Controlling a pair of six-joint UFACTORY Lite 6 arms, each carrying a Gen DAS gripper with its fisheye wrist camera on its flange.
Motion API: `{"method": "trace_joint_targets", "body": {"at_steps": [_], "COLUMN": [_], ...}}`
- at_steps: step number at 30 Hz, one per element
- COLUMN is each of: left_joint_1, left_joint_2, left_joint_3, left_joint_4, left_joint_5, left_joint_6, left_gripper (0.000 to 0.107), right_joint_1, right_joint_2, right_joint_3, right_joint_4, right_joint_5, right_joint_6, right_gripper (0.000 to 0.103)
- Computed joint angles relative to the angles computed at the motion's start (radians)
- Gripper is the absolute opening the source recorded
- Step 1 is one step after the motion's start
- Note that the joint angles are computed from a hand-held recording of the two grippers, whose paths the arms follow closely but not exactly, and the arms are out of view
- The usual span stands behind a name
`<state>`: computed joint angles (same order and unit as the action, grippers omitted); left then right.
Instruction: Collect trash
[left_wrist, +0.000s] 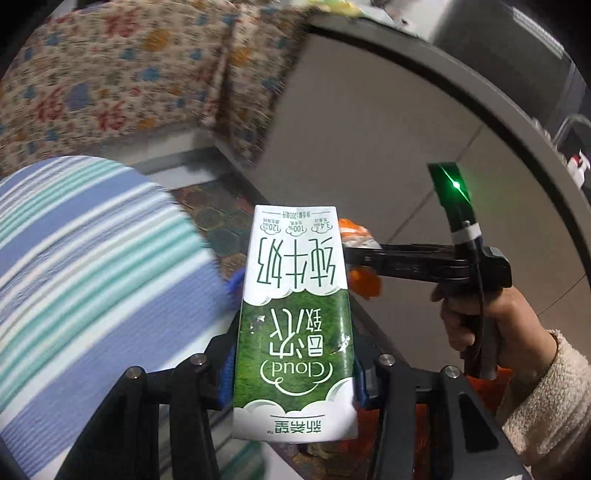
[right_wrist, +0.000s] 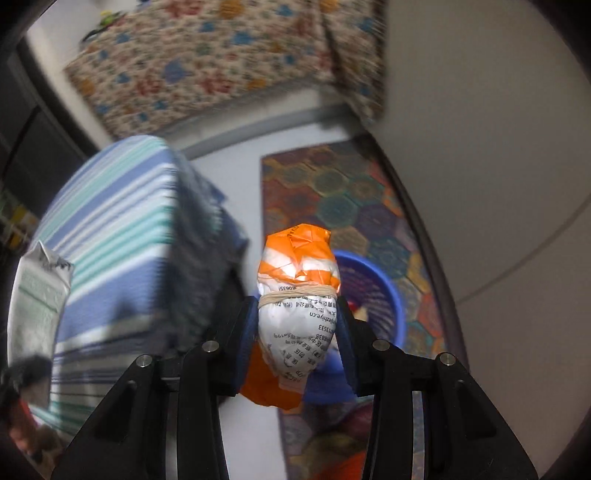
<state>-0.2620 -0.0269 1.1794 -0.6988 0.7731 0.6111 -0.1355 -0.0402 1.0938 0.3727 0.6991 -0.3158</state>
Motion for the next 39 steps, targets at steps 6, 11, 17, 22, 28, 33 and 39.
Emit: {"method": "trace_joint_targets", "body": {"at_steps": [6, 11, 17, 22, 28, 33, 39], "left_joint_1": [-0.26, -0.311, -0.305, -0.316, -0.374, -0.462, -0.615], "left_joint_2": [0.34, 0.588, 0.691, 0.576, 0.311, 0.073, -0.055], "left_joint_3": [0.161, 0.318, 0.426, 0.387, 0.269, 0.109, 0.045], "left_joint_4": [0.153, 0.2, 0.189, 0.287, 0.502, 0.809, 1.226], "left_joint_5": [-0.203, -0.255, -0.264, -0.274, -0.221, -0.234, -0.085], "left_joint_6": [-0.242, -0.328, -0.346, -0.423, -0.629, -0.935, -1.341], "left_gripper": [0.049, 0.05, 0.07, 0.083, 0.103, 0.103, 0.103], "right_joint_1": [-0.196, -0.278, -0.313, -0.336, -0.366, -0.343, -0.37], "right_joint_2": [0.224, 0.425, 0.573, 0.44, 0.081, -0.361, -0.712], "right_joint_3": [0.016, 0.057, 0.097, 0.051, -0.081, -0.286, -0.387], "right_joint_4": [0.169, 0.303, 0.461, 0.345, 0.132, -0.116, -0.127], "right_joint_5": [-0.029, -0.034, -0.084, -0.069, 0.034, 0.066, 0.203], "right_joint_6": [-0.266, -0.388, -0.496, -0.345, -0.247, -0.125, -0.115], "right_gripper": [0.042, 0.045, 0.073, 0.103, 0.103, 0.103, 0.103]}}
